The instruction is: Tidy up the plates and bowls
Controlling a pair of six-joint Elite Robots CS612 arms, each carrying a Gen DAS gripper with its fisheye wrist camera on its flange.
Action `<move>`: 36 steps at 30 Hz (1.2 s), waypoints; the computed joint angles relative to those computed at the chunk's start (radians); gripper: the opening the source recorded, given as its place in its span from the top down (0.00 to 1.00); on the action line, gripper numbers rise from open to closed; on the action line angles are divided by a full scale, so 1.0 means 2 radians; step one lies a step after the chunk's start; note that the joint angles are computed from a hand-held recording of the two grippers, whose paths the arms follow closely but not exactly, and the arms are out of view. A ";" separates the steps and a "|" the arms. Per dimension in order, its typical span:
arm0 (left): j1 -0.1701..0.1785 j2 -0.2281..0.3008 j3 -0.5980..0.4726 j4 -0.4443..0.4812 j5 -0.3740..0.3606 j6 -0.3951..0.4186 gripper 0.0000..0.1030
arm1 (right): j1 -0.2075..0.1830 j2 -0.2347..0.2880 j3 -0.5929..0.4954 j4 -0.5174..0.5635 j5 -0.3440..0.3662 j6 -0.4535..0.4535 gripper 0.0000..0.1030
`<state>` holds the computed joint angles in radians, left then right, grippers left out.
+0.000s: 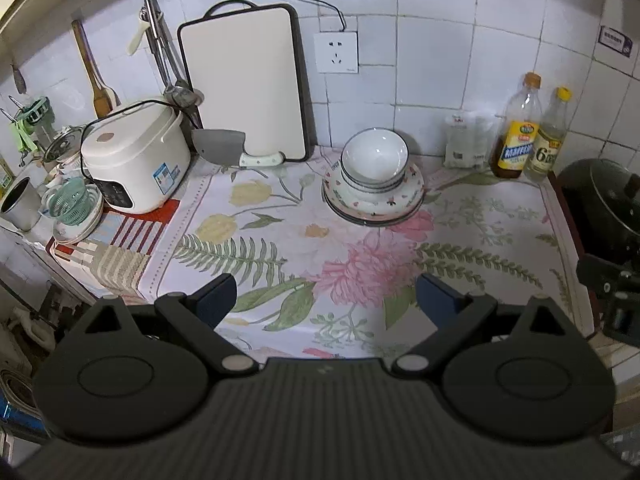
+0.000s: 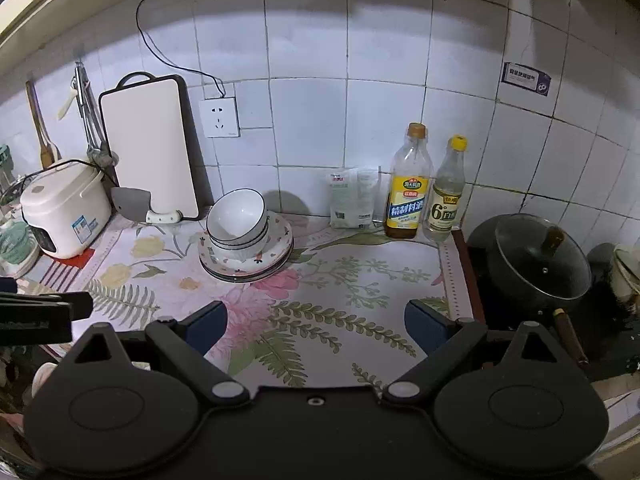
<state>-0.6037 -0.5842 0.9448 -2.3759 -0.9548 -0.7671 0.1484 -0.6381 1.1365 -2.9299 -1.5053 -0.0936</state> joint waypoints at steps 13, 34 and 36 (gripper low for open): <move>-0.003 -0.007 0.006 0.009 -0.012 0.007 0.05 | 0.008 -0.014 0.007 0.045 -0.048 0.000 0.05; -0.003 -0.005 0.005 -0.007 -0.019 0.028 0.05 | 0.008 -0.014 0.006 0.044 -0.049 0.018 0.05; -0.004 -0.005 0.006 -0.010 -0.015 0.027 0.05 | 0.008 -0.014 0.007 0.044 -0.046 0.018 0.05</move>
